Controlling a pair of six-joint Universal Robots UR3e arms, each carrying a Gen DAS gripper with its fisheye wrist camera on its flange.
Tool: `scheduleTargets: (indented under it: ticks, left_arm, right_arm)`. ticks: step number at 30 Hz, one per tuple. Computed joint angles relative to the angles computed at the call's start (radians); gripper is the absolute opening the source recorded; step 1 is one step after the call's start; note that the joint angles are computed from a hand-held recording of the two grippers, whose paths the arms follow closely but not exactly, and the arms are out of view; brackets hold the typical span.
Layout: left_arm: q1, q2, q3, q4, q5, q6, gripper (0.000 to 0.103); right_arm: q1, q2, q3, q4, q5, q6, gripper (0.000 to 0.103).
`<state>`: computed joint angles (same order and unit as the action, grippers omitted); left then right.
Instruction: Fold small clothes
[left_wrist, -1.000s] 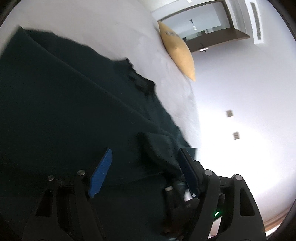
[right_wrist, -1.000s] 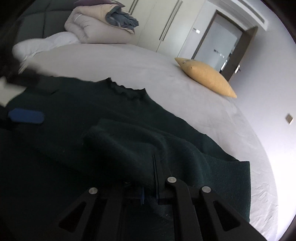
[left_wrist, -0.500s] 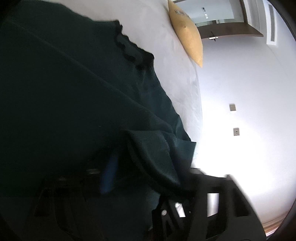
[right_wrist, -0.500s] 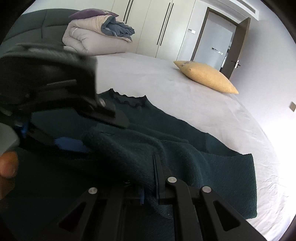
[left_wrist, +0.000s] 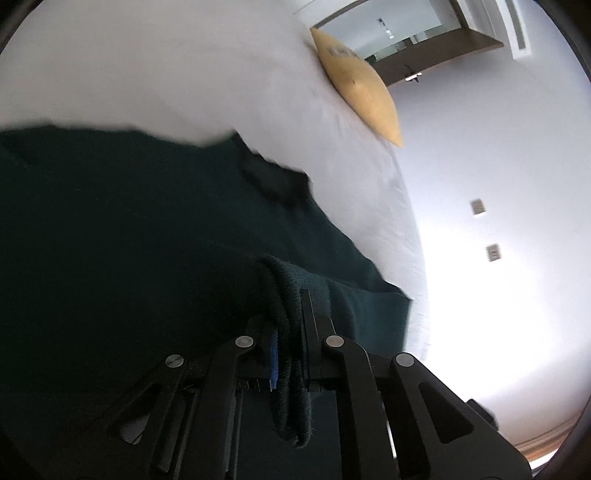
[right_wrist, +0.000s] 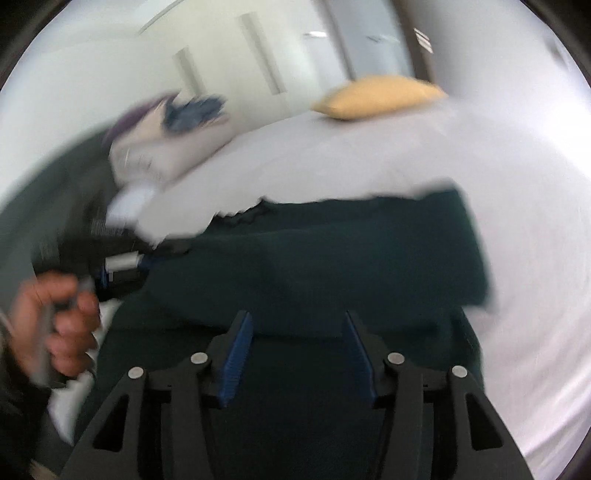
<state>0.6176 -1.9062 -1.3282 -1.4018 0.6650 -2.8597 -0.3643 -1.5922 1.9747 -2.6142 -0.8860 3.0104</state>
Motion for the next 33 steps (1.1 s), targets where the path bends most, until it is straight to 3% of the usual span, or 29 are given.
scheduleTargets:
  ticks: [3, 5, 9, 14, 17, 19, 23, 27, 33]
  left_arm:
    - [0.043, 0.010, 0.017, -0.013, 0.044, 0.051, 0.007]
    - [0.068, 0.012, 0.021, -0.018, 0.056, 0.071, 0.007]
    - [0.114, -0.011, 0.036, -0.019, 0.074, 0.083, 0.007]
    - [0.123, -0.043, 0.032, -0.002, 0.106, 0.102, 0.007]
    - [0.129, -0.049, 0.034, -0.007, 0.097, 0.116, 0.007]
    - [0.131, -0.050, 0.043, -0.019, 0.088, 0.128, 0.007]
    - [0.097, -0.046, 0.034, 0.020, 0.099, 0.083, 0.007]
    - [0.088, -0.048, 0.017, 0.049, 0.104, 0.054, 0.007]
    - [0.092, -0.036, -0.022, 0.093, 0.118, 0.039, 0.007]
  right_arm:
    - [-0.118, 0.034, -0.007, 0.115, 0.151, 0.073, 0.058]
    - [-0.169, 0.091, -0.020, 0.115, 0.255, 0.149, 0.058]
    - [-0.209, 0.170, -0.001, -0.049, 0.328, 0.350, 0.060]
    - [-0.224, 0.204, 0.030, -0.098, 0.371, 0.439, 0.060]
    - [-0.270, 0.274, 0.077, -0.294, 0.448, 0.648, 0.060]
    - [-0.288, 0.296, 0.075, -0.364, 0.456, 0.736, 0.060]
    - [-0.286, 0.271, 0.058, -0.348, 0.460, 0.767, 0.062]
    - [-0.216, 0.248, -0.003, -0.121, 0.427, 0.640, 0.062]
    - [-0.139, 0.367, -0.095, -0.288, 0.310, 0.725, 0.062]
